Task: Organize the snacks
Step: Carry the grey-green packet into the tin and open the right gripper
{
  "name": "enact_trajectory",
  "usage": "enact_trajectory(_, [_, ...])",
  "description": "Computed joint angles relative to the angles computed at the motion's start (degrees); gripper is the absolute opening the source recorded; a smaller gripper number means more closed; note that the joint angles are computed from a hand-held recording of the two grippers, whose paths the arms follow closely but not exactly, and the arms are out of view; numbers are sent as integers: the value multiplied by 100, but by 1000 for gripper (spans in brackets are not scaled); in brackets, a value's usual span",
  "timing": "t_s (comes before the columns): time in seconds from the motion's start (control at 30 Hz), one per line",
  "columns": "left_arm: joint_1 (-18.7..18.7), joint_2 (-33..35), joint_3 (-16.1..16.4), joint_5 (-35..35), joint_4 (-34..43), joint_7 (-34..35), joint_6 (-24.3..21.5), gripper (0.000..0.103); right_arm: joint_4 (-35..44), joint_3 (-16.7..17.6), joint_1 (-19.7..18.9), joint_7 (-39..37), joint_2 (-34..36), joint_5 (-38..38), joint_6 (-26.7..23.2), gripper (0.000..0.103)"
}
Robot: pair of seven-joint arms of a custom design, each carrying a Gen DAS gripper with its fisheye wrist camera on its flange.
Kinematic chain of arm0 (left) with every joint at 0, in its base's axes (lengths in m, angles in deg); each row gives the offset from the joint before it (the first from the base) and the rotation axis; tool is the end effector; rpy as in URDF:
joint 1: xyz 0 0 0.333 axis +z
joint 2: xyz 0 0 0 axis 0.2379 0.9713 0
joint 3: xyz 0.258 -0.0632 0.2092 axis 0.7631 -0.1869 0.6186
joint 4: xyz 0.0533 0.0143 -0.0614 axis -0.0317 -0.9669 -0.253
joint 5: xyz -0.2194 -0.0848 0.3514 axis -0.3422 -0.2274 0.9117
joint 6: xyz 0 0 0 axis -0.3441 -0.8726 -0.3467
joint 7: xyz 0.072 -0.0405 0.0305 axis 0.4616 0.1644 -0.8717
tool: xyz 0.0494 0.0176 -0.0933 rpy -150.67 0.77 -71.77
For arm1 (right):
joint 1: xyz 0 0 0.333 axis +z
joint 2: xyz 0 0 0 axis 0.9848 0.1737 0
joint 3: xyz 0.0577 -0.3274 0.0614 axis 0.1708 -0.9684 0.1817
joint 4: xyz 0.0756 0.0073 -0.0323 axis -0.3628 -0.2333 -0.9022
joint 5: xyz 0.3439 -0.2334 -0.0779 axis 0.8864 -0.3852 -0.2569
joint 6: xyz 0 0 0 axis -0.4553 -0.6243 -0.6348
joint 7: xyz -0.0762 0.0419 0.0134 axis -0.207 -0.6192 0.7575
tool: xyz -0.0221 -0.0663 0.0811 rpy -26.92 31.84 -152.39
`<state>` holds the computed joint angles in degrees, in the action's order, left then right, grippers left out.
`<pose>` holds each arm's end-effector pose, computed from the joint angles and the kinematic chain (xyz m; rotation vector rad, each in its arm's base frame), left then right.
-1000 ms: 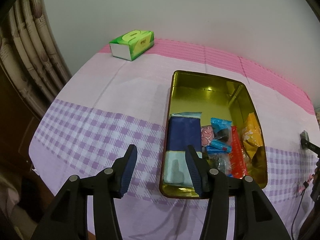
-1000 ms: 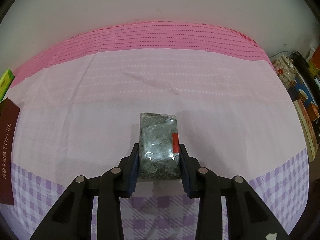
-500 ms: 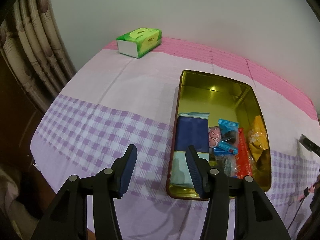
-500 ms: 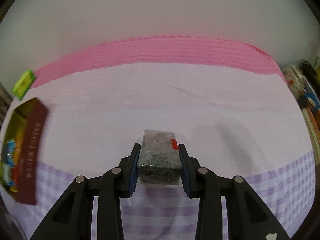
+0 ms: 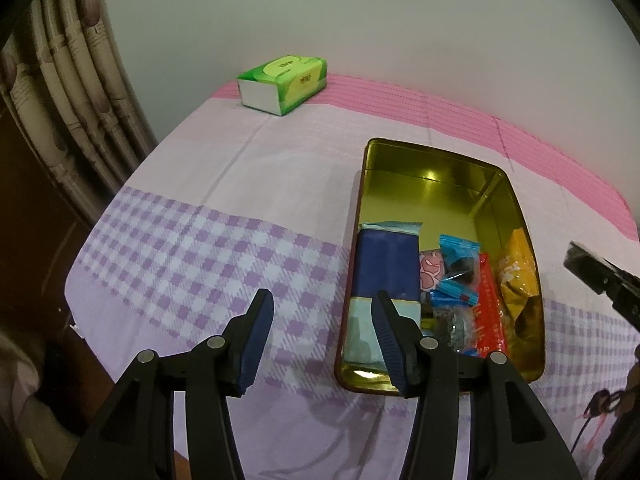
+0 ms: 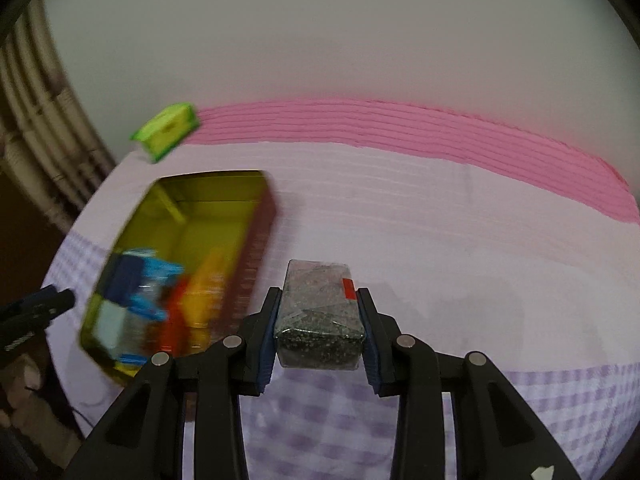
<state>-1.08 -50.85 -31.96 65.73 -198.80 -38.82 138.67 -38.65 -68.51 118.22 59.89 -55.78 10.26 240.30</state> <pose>0.4993 -0.2777 0.3866 -2.1358 1.5338 -0.4915 0.5823 0.4471 0.4064 -2.0119 1.5776 -0.3849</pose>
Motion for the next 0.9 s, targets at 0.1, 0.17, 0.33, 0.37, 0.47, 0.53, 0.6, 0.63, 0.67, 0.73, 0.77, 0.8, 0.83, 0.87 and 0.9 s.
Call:
enact_trajectory(0.1, [-36,-40,-29,183,-5,-188,-228,64,248,191,24,-246,179,144,50,33])
enact_trajectory(0.17, [-63,-66,-55,288,1,-229,-405,64,451,249,92,-395,322,237,-9,33])
enact_trajectory(0.33, [-47,-158,-57,163,-132,-236,-391,64,859,305,241,-780,620,465,-152,33])
enact_trajectory(0.37, [-43,-169,-63,154,-145,-252,-413,64,935,313,259,-838,675,516,-179,33])
enact_trajectory(0.47, [-26,-217,-71,100,-222,-303,-397,64,1132,212,406,-868,796,494,-264,33])
enact_trajectory(0.53, [-11,-228,-73,58,-254,-319,-362,64,1191,222,409,-922,822,561,-279,33])
enact_trajectory(0.6, [-2,-235,-78,40,-261,-321,-373,64,1238,241,393,-991,845,634,-286,33])
enact_trajectory(0.63, [1,-240,-81,37,-262,-335,-387,64,1269,246,396,-1016,866,663,-295,33])
enact_trajectory(0.67, [6,-242,-81,28,-266,-342,-387,65,1297,247,399,-1041,887,686,-308,33])
enact_trajectory(0.73, [19,-253,-77,10,-285,-362,-367,65,1396,247,418,-1087,959,722,-376,33])
enact_trajectory(0.77, [23,-256,-77,-2,-290,-366,-366,65,1414,246,428,-1101,979,737,-388,33])
enact_trajectory(0.8, [29,-261,-76,-21,-298,-368,-363,65,1450,248,434,-1128,1012,749,-410,33])
enact_trajectory(0.83, [33,-262,-77,-25,-302,-380,-359,65,1485,239,451,-1149,1047,744,-429,33])
enact_trajectory(0.87, [41,-268,-72,-37,-313,-393,-343,65,1515,220,473,-1155,1081,733,-433,33])
enact_trajectory(0.9, [45,-272,-72,-50,-318,-397,-337,66,1542,202,491,-1156,1114,723,-422,33])
